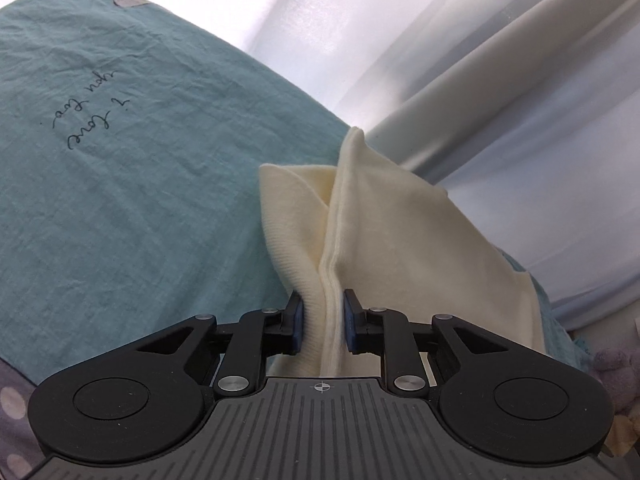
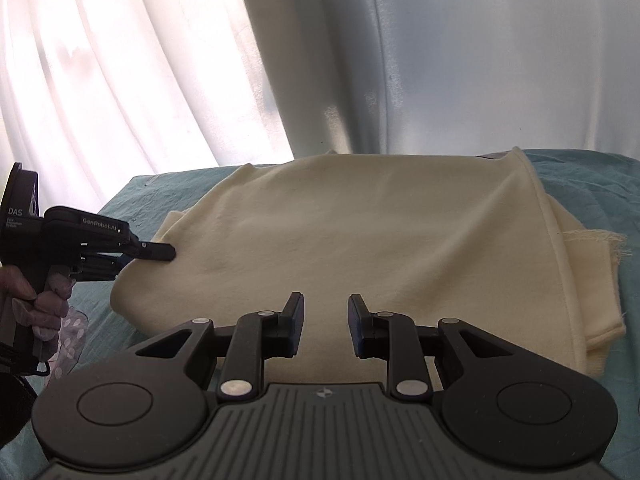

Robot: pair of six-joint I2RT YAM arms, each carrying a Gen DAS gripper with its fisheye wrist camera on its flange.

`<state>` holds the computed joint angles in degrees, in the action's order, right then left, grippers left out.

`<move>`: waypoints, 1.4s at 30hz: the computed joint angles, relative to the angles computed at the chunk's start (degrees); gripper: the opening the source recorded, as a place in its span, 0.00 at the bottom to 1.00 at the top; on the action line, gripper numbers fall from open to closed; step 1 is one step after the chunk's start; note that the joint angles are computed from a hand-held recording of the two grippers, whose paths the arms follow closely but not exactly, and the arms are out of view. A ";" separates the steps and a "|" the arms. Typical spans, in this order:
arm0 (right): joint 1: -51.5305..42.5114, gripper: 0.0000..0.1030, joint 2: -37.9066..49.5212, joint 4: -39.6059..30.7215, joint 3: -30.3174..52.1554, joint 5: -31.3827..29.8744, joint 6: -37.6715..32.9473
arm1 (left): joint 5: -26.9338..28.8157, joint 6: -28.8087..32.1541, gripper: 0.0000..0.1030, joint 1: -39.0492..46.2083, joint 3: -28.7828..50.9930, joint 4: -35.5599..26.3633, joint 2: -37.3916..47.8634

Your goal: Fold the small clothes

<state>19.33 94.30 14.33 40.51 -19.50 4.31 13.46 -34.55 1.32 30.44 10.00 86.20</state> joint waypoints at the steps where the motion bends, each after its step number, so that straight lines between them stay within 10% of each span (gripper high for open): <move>1: 0.81 0.23 0.18 -0.07 0.15 0.53 -0.39 | 0.31 -0.32 0.27 0.31 -0.22 1.09 0.78; 6: 4.05 0.23 0.75 -0.19 0.78 2.80 -1.58 | 1.11 0.30 0.38 0.77 -0.12 4.49 3.11; 12: 6.99 0.23 2.23 1.08 0.48 7.92 -2.60 | -1.52 1.88 0.22 -1.21 2.22 1.76 3.57; 32: 5.01 0.25 -3.82 2.81 -3.97 7.36 -2.23 | -4.40 -1.01 0.18 -12.16 7.22 -2.34 -4.75; 42: -6.29 0.29 -9.25 0.70 -7.21 4.13 0.13 | -12.20 -3.60 0.20 -28.41 20.03 -0.15 16.03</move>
